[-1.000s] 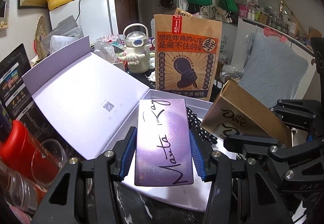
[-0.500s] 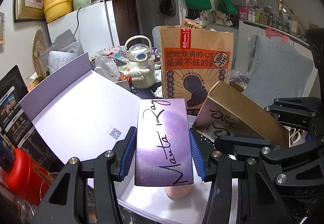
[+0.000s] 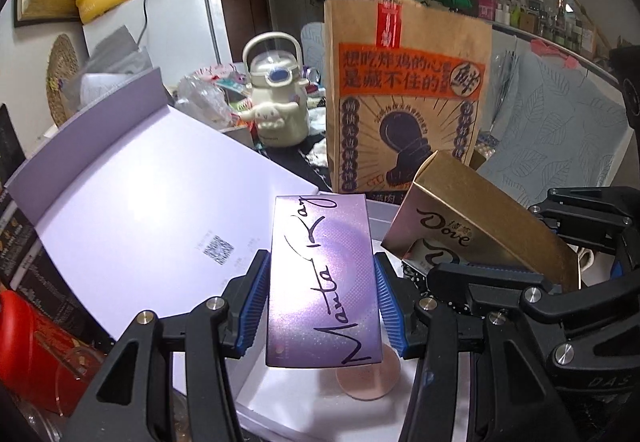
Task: Organize rigid objects
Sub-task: 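Lower the card with the left tool while the right tool lowers the gold box into the lavender box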
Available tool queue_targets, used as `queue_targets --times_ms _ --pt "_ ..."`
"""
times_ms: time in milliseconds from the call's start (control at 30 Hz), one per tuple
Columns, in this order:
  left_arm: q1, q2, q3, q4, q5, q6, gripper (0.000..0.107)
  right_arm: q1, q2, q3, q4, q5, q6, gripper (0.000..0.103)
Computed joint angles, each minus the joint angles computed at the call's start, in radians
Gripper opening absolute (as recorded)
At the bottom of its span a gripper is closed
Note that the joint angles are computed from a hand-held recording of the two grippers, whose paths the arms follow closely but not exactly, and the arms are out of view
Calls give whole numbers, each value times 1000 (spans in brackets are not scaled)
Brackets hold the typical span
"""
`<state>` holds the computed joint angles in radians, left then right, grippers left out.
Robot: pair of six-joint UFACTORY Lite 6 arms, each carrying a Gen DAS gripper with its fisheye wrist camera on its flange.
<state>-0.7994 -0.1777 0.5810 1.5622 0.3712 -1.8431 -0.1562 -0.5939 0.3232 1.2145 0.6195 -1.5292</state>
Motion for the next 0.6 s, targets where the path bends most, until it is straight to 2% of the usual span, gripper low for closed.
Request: queue_targets --times_ms 133,267,600 --pt "42 56 16 95 -69 -75 50 -21 91 20 59 6 -66 38" --pt "48 127 34 152 -77 -128 50 -37 172 28 112 22 -127 38" --pt "61 286 91 279 -108 -257 50 -56 334 38 215 -25 -247 38"
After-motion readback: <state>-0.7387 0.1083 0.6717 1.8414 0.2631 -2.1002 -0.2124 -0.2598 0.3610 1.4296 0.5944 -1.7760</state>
